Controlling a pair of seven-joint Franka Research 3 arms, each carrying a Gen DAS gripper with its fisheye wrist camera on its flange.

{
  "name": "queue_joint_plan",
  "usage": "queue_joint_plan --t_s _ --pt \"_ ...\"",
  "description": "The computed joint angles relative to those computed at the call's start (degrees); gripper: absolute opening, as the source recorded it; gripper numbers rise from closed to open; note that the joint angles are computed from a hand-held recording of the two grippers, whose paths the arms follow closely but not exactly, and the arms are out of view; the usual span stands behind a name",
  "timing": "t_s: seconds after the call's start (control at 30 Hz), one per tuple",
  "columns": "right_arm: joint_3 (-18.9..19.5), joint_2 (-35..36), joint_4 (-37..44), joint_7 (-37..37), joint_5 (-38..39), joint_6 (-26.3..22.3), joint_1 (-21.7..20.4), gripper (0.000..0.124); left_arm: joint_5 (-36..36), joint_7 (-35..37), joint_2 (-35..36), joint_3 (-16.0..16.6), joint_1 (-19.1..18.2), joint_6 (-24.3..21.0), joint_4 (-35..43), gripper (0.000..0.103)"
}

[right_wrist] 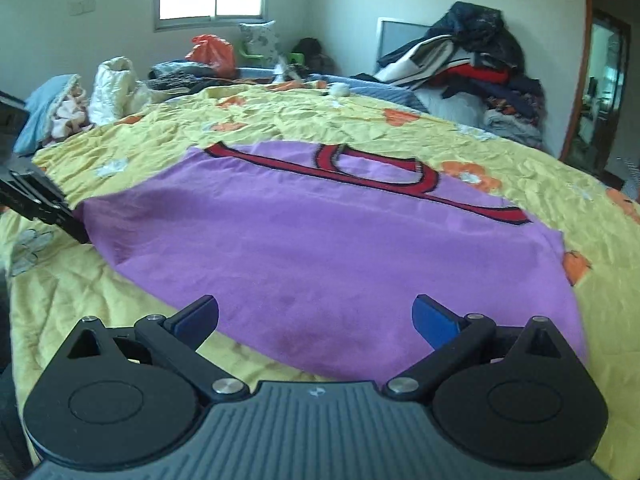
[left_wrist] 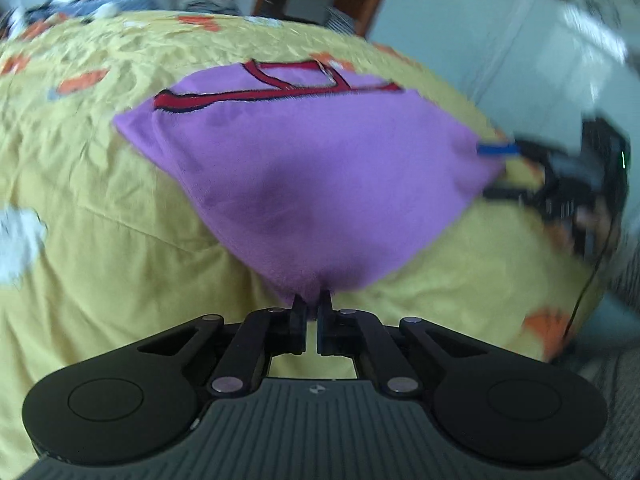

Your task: Fold small clothes

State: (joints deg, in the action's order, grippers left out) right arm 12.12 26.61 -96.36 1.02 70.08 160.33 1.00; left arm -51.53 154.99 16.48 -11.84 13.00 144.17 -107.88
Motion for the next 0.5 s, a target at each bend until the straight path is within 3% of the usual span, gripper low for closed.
queue_joint_plan --t_s 0.1,0.2,0.27,0.33,0.37,0.43,0.47,0.5 --pt "-0.77 0.15 0.89 3.52 -2.86 -4.56 -0.25 0.103 6.02 1.17 -0.36 0.9 -0.6 -1.01 -0.56 0.003" --pt "-2.75 2.13 4.11 11.49 -9.99 -9.7 0.91 0.103 7.65 2.8 -1.66 1.16 -0.1 -2.25 -1.79 0.0" --pt "-2.66 3.3 5.78 14.33 -12.14 -9.85 1.45 0.103 8.89 1.14 -2.17 1.96 0.3 -4.98 -1.52 0.0" --pt "-1.79 4.41 7.25 17.05 -12.36 -8.11 1.99 0.103 9.11 -0.39 -3.32 2.59 0.41 -5.15 -2.05 0.0" --pt "-1.55 5.17 8.25 19.12 -12.84 -7.14 2.64 0.103 5.78 -0.16 -4.15 2.33 0.77 -3.45 -2.77 0.0" --pt "-1.01 7.21 10.78 22.9 -14.44 -3.94 4.57 0.103 -1.76 -0.59 -4.57 1.98 1.13 -1.81 -2.61 0.011" --pt "-1.4 8.44 12.17 26.01 -16.46 -1.99 6.33 0.103 -6.26 0.19 -3.82 1.55 1.09 -0.23 -1.6 0.036" --pt "-2.22 9.74 13.78 29.84 -19.27 -1.12 8.28 0.103 -9.43 -0.89 -2.65 1.28 0.48 2.71 -0.33 0.07"
